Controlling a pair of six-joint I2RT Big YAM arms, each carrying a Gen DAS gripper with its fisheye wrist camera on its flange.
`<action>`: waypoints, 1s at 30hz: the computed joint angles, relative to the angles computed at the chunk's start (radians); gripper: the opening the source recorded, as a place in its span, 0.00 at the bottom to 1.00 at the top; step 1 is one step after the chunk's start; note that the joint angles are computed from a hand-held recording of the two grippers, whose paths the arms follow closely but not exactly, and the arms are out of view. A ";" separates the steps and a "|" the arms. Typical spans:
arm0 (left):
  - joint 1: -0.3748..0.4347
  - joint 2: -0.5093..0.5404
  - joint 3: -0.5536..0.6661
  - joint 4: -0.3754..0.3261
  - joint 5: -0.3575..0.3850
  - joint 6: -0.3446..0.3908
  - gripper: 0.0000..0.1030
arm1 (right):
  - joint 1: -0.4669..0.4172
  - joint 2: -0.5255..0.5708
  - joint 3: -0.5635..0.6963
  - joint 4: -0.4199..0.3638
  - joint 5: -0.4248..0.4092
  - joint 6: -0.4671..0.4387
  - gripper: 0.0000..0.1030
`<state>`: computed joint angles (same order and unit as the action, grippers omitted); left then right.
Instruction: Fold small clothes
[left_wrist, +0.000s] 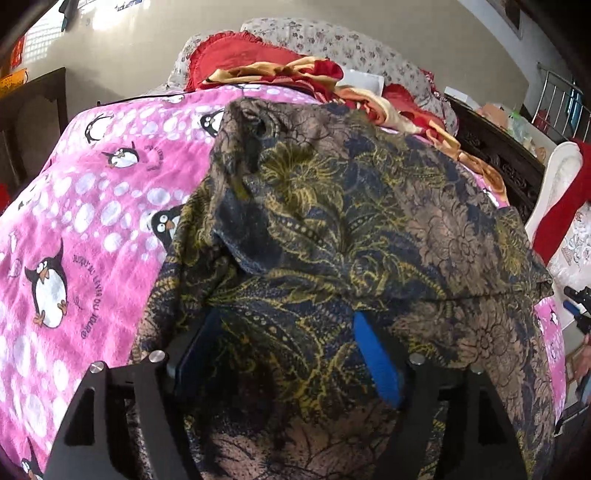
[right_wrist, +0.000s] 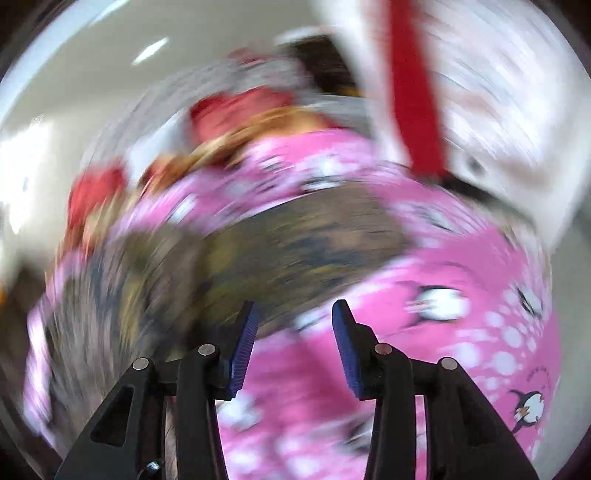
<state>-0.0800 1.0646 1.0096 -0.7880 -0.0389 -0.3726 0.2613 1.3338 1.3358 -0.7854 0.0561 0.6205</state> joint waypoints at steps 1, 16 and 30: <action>-0.004 0.001 0.002 -0.003 -0.008 0.001 0.77 | -0.050 -0.006 -0.015 0.015 -0.041 0.046 0.37; -0.022 0.015 0.007 -0.012 -0.049 -0.002 0.78 | -0.236 0.096 -0.151 0.438 -0.417 0.349 0.06; 0.008 -0.025 0.035 0.012 0.018 -0.044 0.77 | 0.026 0.028 0.373 0.148 -0.103 -0.228 0.02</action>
